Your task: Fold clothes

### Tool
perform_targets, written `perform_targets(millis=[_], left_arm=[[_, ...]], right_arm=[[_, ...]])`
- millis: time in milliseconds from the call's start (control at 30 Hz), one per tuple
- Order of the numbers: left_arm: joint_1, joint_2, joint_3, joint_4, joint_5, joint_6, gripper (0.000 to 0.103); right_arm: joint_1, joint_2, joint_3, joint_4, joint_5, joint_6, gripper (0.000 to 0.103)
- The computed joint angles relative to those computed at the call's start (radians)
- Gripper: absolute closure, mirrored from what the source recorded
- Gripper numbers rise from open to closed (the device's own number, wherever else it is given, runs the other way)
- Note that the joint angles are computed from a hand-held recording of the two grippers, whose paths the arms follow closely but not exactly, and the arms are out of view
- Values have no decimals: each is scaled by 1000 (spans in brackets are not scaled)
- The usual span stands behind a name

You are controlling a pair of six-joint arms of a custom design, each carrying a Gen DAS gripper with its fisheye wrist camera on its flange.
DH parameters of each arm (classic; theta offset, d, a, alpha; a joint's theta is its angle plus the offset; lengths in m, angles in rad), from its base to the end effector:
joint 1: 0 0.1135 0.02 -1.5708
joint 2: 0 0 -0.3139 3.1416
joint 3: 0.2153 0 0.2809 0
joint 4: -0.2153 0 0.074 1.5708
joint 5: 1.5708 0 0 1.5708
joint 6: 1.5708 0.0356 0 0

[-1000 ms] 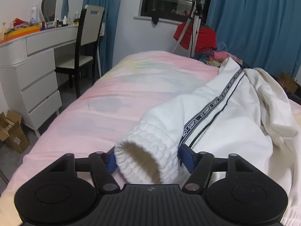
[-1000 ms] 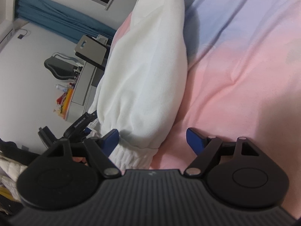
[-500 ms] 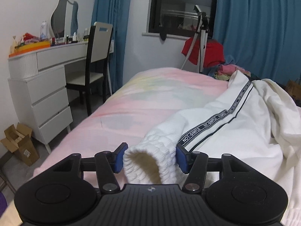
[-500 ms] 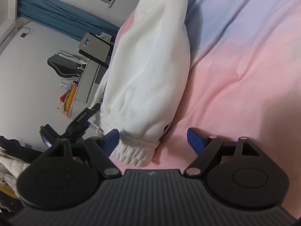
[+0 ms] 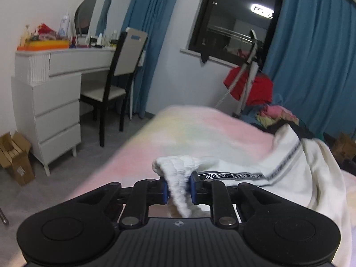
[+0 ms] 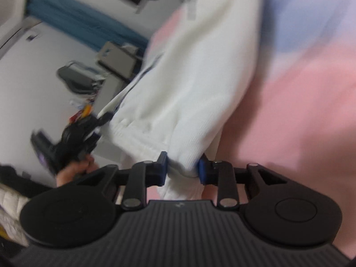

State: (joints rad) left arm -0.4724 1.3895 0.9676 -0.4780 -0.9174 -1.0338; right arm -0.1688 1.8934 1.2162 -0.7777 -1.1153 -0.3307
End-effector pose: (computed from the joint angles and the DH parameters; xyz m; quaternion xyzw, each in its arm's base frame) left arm 0.2780 -0.1103 0.2897 -0.3746 0.7731 0.1032 0.5013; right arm 0.3813 -0.0326 0.1970 -0.0990 0.8418 0.4998 0.1782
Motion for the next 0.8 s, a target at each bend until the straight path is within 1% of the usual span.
perform_targets(millis=[67, 100, 233, 267, 300, 367, 400, 467, 567, 633, 667, 700, 733, 767, 800], left_arm=[[93, -33, 45, -30, 24, 95, 84], [141, -44, 71, -42, 37, 143, 84], [340, -26, 153, -77, 100, 303, 84], [387, -13, 162, -73, 112, 323, 84], [434, -2, 159, -55, 145, 345, 83], [523, 27, 146, -11, 219, 386, 82], [555, 43, 140, 15, 250, 404, 82], [586, 70, 115, 61, 279, 416, 79], [582, 78, 72, 101, 269, 397, 72], [572, 76, 53, 104, 258, 381, 65], [562, 66, 41, 105, 254, 378, 57], [551, 56, 28, 106, 249, 374, 49], [535, 44, 24, 93, 240, 363, 45], [518, 33, 21, 77, 230, 352, 37], [487, 15, 16, 60, 209, 333, 29]], right_arm=[[67, -29, -33, 40, -50, 59, 74], [108, -42, -56, 84, -73, 106, 74], [283, -54, -125, 319, -114, 336, 74], [326, -44, -132, 383, -123, 398, 74], [366, -33, -139, 451, -124, 454, 74], [435, -12, -133, 537, -100, 512, 73], [461, -11, -126, 541, -74, 513, 73], [485, 2, -107, 528, -42, 494, 72], [491, 19, -82, 495, -38, 462, 68], [479, 5, -62, 426, -46, 426, 66], [470, -6, -54, 385, -48, 405, 63], [463, -22, -50, 352, -46, 383, 53], [459, -43, -59, 344, -39, 364, 44], [455, -65, -66, 335, -31, 345, 25], [451, -87, -74, 326, -24, 327, 10]])
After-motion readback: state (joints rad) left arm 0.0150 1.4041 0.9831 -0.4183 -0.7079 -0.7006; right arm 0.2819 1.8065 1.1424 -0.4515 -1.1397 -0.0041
